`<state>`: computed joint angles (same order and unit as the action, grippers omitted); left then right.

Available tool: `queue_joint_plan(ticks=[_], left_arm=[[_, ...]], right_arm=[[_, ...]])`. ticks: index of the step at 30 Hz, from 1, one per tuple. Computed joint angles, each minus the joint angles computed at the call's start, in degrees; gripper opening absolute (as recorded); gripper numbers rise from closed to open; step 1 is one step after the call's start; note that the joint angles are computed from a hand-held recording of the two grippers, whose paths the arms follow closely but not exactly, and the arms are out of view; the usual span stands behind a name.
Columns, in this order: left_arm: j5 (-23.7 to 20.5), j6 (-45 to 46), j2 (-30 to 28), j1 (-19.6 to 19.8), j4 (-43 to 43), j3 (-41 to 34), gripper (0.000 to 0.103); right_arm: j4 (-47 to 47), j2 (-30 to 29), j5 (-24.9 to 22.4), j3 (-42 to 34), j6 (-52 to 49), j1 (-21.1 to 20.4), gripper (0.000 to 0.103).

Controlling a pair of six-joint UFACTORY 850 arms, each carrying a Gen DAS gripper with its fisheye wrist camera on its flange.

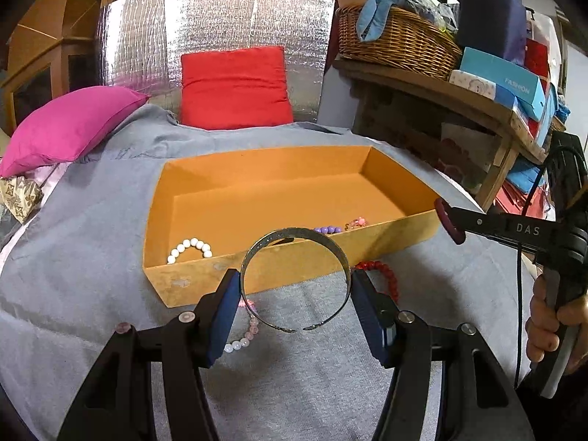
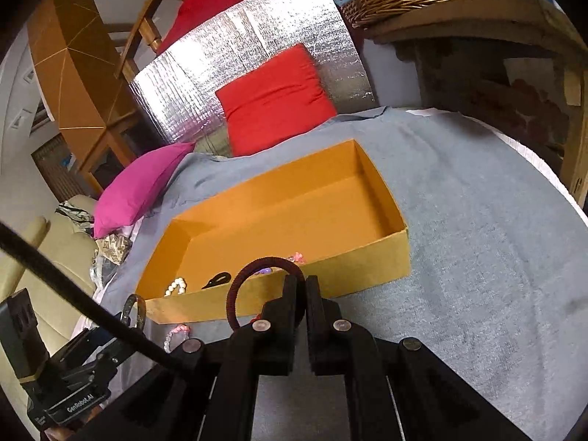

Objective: Organize jewelry

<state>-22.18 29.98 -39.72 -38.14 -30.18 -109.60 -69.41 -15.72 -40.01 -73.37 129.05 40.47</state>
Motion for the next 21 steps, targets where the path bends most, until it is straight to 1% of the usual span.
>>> queue_joint_plan(ticks=[3, 6, 9, 13, 17, 21], left_arm=[[-0.55, -2.37, -0.4, -0.15, 2.52, -0.57, 0.063], [-1.23, -3.01, -0.64, -0.11, 2.82, -0.83, 0.063], [-1.05, -5.11, -0.48, -0.54, 6.02, -0.45, 0.063], [-1.02, -6.22, -0.3, -0.91, 7.85, 0.02, 0.063], [-1.8, -10.0, -0.78, -1.35, 12.56, -0.35, 0.063], [-4.51, -16.47, -2.43, -2.08, 19.98, -2.05, 0.063]], right_arm=[[0.66, -0.53, 0.5, -0.57, -0.79, 0.0, 0.005], [1.35, -1.11, 0.73, -1.3, -2.11, 0.11, 0.005], [2.46, -1.62, 1.03, -1.89, -3.53, 0.13, 0.005], [4.13, -1.98, 0.77, -2.24, -4.74, 0.02, 0.005], [8.88, -2.49, 0.37, -2.64, -8.74, -0.54, 0.005], [17.9, -3.62, -0.07, -3.39, -15.74, -1.72, 0.005]])
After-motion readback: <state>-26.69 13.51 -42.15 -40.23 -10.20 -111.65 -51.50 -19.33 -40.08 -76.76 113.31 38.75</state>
